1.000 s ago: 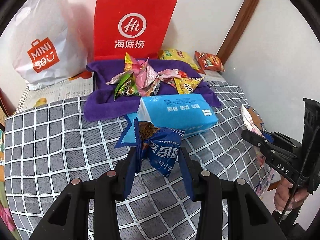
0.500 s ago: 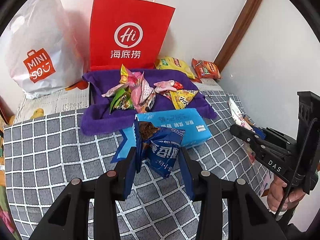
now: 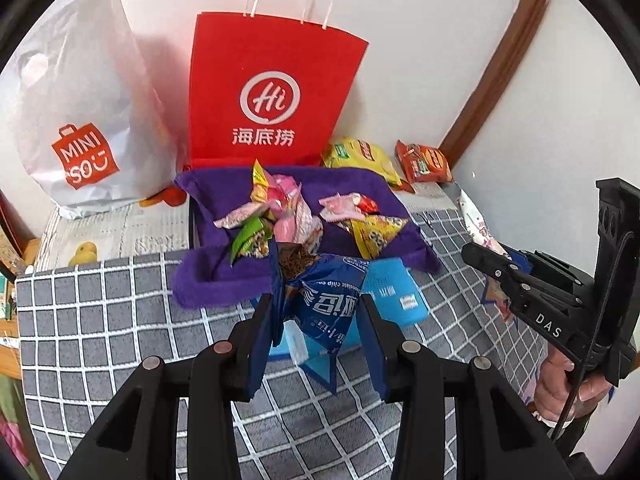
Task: Organize snacks
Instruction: 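Lift both packets and carry them over the purple towel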
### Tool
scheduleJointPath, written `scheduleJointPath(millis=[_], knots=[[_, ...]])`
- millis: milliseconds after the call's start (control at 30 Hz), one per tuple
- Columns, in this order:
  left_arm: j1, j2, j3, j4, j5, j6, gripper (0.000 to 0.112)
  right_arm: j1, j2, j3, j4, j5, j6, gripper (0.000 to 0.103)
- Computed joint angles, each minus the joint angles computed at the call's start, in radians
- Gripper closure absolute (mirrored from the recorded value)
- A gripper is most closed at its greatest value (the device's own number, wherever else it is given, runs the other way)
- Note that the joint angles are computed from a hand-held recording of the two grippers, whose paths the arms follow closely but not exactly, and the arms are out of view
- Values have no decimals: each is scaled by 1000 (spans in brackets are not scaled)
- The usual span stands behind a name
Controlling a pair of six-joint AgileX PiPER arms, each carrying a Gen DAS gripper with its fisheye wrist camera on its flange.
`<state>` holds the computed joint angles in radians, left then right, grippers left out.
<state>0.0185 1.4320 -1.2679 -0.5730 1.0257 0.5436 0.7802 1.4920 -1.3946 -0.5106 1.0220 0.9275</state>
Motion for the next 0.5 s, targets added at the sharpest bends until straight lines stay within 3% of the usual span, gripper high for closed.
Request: scheduleJointPath(millis=[500], knots=[[-61,145,-189,55,-23,-96,73,-183,148,-219,133,-31,-240,81]])
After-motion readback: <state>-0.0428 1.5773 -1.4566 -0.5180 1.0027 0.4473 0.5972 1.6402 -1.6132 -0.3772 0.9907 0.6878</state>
